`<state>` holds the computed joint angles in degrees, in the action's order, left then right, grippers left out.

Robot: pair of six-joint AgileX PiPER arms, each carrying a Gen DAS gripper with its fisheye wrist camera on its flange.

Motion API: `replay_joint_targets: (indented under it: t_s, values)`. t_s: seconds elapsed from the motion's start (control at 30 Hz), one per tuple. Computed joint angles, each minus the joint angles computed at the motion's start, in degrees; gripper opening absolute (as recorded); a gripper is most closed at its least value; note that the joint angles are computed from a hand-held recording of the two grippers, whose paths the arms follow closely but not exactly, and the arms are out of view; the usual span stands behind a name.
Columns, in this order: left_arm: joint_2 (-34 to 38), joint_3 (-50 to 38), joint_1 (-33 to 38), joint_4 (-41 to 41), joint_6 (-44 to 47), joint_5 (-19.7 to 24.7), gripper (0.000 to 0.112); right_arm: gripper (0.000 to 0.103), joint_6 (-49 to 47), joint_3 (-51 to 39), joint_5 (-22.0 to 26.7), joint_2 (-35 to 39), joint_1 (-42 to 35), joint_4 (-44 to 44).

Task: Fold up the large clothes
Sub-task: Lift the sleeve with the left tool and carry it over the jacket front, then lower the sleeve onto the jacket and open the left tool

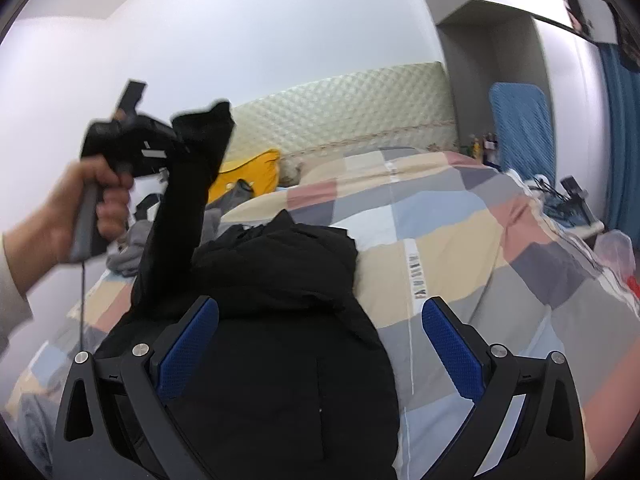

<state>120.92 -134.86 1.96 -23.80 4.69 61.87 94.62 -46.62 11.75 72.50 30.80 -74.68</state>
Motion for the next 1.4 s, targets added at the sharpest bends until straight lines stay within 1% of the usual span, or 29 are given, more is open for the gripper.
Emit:
replay_joint_targets:
  t_s: [0.13, 0.17, 0.2, 0.23, 0.3, 0.37, 0.47, 0.5, 0.57, 0.6, 0.63, 0.7, 0.73, 0.8, 0.87, 0.9, 0.93, 1.0, 1.03, 1.07, 1.1, 1.13, 1.17, 1.23, 1.27, 1.3, 1.4]
  values:
    - [2.3, 2.8, -4.9, 4.2, 0.9, -2.9, 0.003, 0.102, 8.9, 0.4, -0.7, 0.7, -1.0, -9.2]
    - [2.3, 3.9, -5.9, 5.0, 0.7, -3.5, 0.003, 0.102, 10.0, 0.4, -1.0, 0.9, -1.3, -10.3]
    - [3.7, 3.3, -6.6, 5.4, 0.5, -3.0, 0.003, 0.102, 10.2, 0.4, -1.7, 1.3, -1.9, -10.3]
    - [4.9, 2.8, -7.1, 5.5, 0.2, -2.6, 0.003, 0.102, 8.1, 0.1, -0.6, 1.9, -1.7, -8.0]
    - [6.8, 3.3, -8.2, 5.9, -0.2, -3.3, 0.004, 0.102, 6.6, -0.5, 4.3, 2.8, 0.6, -7.4]
    - [9.0, 2.3, -9.2, 7.1, -1.3, -3.2, 0.004, 0.102, 8.2, -0.3, 6.0, 3.1, 1.7, -9.7]
    - [13.4, -1.5, -10.7, 10.4, -3.5, -1.7, 0.004, 0.102, 10.2, -0.5, 4.3, 4.2, 0.8, -12.2]
    - [13.8, -1.0, -10.7, 10.7, -3.7, -2.3, 0.004, 0.102, 11.3, -0.6, 3.4, 5.0, 0.1, -13.3]
    - [15.3, -2.1, -11.1, 11.5, -5.2, -2.3, 0.004, 0.102, 9.0, -1.3, 2.0, 6.6, -1.2, -10.7]
    - [16.0, -2.6, -11.3, 11.8, -5.7, -2.3, 0.004, 0.102, 6.3, -1.8, 0.8, 7.4, -2.2, -7.7]
    - [16.4, -2.8, -11.6, 12.3, -5.9, -2.2, 0.004, 0.102, 5.9, -2.0, -0.3, 7.9, -3.0, -7.0]
    - [18.3, -5.6, -12.4, 14.6, -6.2, -0.6, 0.004, 0.102, 8.8, -2.1, -1.8, 8.6, -4.2, -9.4]
    - [18.8, -6.6, -13.0, 16.1, -6.3, 0.1, 0.008, 0.102, 9.8, -2.1, -1.9, 8.9, -4.5, -10.3]
    - [19.2, -8.4, -14.0, 18.7, -6.4, 1.7, 0.009, 0.102, 10.2, -2.1, -1.9, 9.3, -4.8, -10.0]
    - [20.1, -11.3, -14.9, 20.9, -6.3, 4.2, 0.011, 0.102, 13.7, -1.5, -2.0, 9.1, -4.9, -13.1]
    - [19.4, -10.5, -15.3, 21.9, -5.8, 4.2, 0.012, 0.102, 15.0, -1.4, -1.8, 9.0, -4.8, -14.3]
    - [17.4, -7.5, -15.6, 22.3, -5.2, 2.7, 0.015, 0.102, 18.1, -1.0, -1.8, 8.7, -4.6, -17.4]
    - [11.8, 1.8, -15.0, 19.8, -4.5, -3.1, 0.017, 0.102, 18.5, -1.1, -0.7, 8.7, -3.8, -18.1]
    - [9.5, 4.9, -14.7, 18.7, -4.8, -4.8, 0.018, 0.102, 18.4, -1.1, -0.3, 8.8, -3.6, -18.2]
    - [7.5, 7.3, -14.4, 18.0, -4.7, -5.9, 0.021, 0.102, 18.1, -1.2, -0.2, 9.1, -3.4, -17.8]
    - [5.9, 9.4, -14.3, 17.7, -4.1, -7.0, 0.024, 0.102, 15.6, -1.6, -0.6, 9.6, -3.6, -15.2]
    - [4.1, 11.7, -14.3, 17.5, -3.1, -8.3, 0.039, 0.102, 13.5, -1.8, -1.2, 9.8, -3.9, -12.6]
    - [1.6, 14.9, -14.1, 17.1, -1.6, -10.1, 0.061, 0.102, 13.6, -1.8, -1.5, 9.8, -3.9, -12.3]
    - [-2.5, 20.5, -13.7, 16.0, 0.7, -13.4, 0.082, 0.102, 15.7, -1.6, -0.6, 9.4, -3.2, -14.4]
    - [-4.8, 23.5, -13.3, 15.0, 2.3, -15.5, 0.082, 0.102, 15.5, -1.6, 0.4, 9.3, -2.6, -14.3]
    - [-6.5, 25.0, -12.8, 14.7, 3.0, -16.2, 0.082, 0.102, 15.0, -1.8, 0.9, 9.4, -2.2, -13.8]
    - [-8.9, 25.6, -9.9, 11.0, 5.7, -14.5, 0.082, 0.102, 14.0, -2.1, 1.6, 9.5, -1.4, -12.8]
